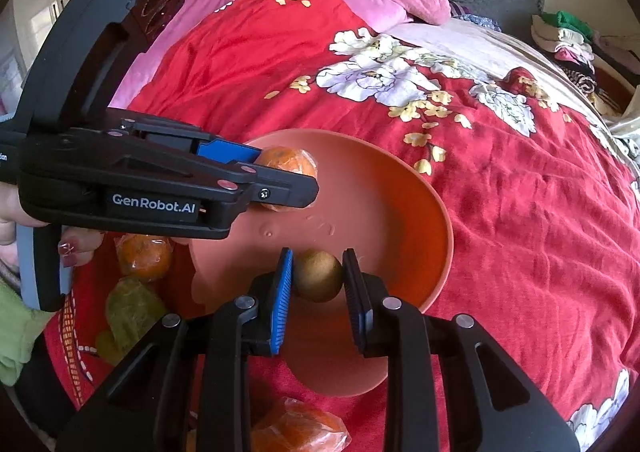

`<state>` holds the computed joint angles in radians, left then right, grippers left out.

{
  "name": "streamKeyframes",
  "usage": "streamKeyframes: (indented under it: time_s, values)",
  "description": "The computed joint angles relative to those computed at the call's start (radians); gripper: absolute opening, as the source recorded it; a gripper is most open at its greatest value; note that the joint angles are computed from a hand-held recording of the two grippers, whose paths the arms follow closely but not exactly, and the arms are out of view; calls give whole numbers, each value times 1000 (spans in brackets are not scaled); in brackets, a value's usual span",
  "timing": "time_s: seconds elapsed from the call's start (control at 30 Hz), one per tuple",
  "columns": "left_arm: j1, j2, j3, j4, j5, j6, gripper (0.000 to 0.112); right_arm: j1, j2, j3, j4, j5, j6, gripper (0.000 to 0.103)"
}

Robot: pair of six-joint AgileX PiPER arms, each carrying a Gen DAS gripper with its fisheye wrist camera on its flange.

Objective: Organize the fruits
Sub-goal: 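Carry both fruits into the pink bowl and open both tools to release them, then lift both open tools away from the pink bowl toward the remaining fruits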

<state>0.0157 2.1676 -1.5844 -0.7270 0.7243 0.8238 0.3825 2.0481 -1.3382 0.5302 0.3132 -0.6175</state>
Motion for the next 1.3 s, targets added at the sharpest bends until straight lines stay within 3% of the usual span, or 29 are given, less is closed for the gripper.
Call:
streamKeyframes:
  time_s: [0.57,1.03,1.3]
  values:
    - [-1,4,0,3,-4,-1,32,5,-60,72,44,-46,-60,42]
    - [4,-50,50,-27,-14,32,45,-14,-132,164,294,-87,-271,57]
    - [7,-123,119,-24,-85,36,58,-35,-173,207,421,-111,-374,71]
